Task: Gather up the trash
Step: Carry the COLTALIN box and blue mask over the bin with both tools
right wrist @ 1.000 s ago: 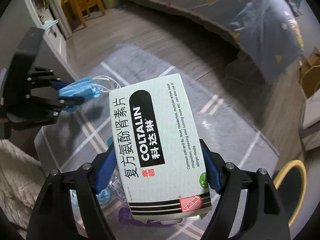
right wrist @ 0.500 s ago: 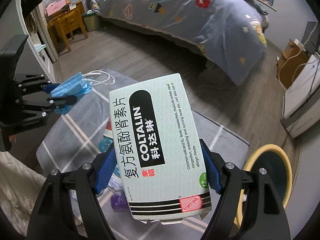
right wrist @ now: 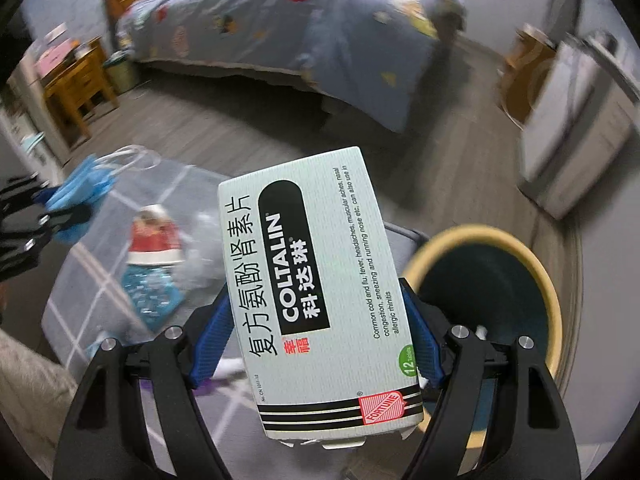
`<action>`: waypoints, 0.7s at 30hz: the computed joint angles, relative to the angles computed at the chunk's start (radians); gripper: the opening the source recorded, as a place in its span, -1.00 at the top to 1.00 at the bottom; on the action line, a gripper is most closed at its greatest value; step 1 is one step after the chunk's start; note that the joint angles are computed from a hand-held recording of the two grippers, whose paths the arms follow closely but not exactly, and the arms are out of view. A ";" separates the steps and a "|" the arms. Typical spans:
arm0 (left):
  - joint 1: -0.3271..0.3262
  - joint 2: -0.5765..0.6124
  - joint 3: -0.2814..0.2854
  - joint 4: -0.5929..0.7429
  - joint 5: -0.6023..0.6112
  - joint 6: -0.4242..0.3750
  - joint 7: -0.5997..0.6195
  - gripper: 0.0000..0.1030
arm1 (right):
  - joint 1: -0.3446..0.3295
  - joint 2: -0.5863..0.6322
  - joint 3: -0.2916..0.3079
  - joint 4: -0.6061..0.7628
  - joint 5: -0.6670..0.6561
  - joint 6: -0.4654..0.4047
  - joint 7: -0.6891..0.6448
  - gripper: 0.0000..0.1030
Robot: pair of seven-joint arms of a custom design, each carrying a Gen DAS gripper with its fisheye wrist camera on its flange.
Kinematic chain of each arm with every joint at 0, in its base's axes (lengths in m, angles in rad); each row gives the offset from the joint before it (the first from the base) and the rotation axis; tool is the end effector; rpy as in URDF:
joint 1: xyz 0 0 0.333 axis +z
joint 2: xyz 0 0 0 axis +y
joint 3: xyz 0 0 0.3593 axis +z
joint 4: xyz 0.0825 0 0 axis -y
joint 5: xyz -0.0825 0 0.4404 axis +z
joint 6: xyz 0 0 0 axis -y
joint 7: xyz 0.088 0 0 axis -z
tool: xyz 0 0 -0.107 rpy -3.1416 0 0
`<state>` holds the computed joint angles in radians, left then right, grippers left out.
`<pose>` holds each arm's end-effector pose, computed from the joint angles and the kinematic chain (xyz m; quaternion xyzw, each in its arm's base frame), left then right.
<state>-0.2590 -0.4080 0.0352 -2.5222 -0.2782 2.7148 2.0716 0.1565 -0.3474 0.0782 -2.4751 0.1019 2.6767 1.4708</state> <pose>0.4755 -0.0972 0.4985 -0.4833 0.8194 -0.2551 0.1732 0.4902 0.1159 0.4902 -0.7628 0.5868 -0.1624 0.2176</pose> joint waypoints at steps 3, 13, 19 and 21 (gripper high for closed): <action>-0.034 0.011 -0.015 0.006 -0.016 0.012 0.008 0.38 | -0.039 0.005 -0.008 -0.006 -0.018 0.000 0.041 -0.46; -0.127 0.104 -0.073 0.079 -0.080 0.062 0.001 0.37 | -0.136 0.016 -0.072 -0.048 0.039 0.054 0.130 -0.47; -0.144 0.231 -0.147 0.182 -0.091 0.038 0.002 0.37 | -0.173 0.033 -0.108 -0.062 0.095 0.057 0.178 -0.47; -0.138 0.272 -0.181 0.217 -0.077 0.023 0.001 0.37 | -0.190 0.038 -0.112 -0.068 0.103 0.062 0.206 -0.47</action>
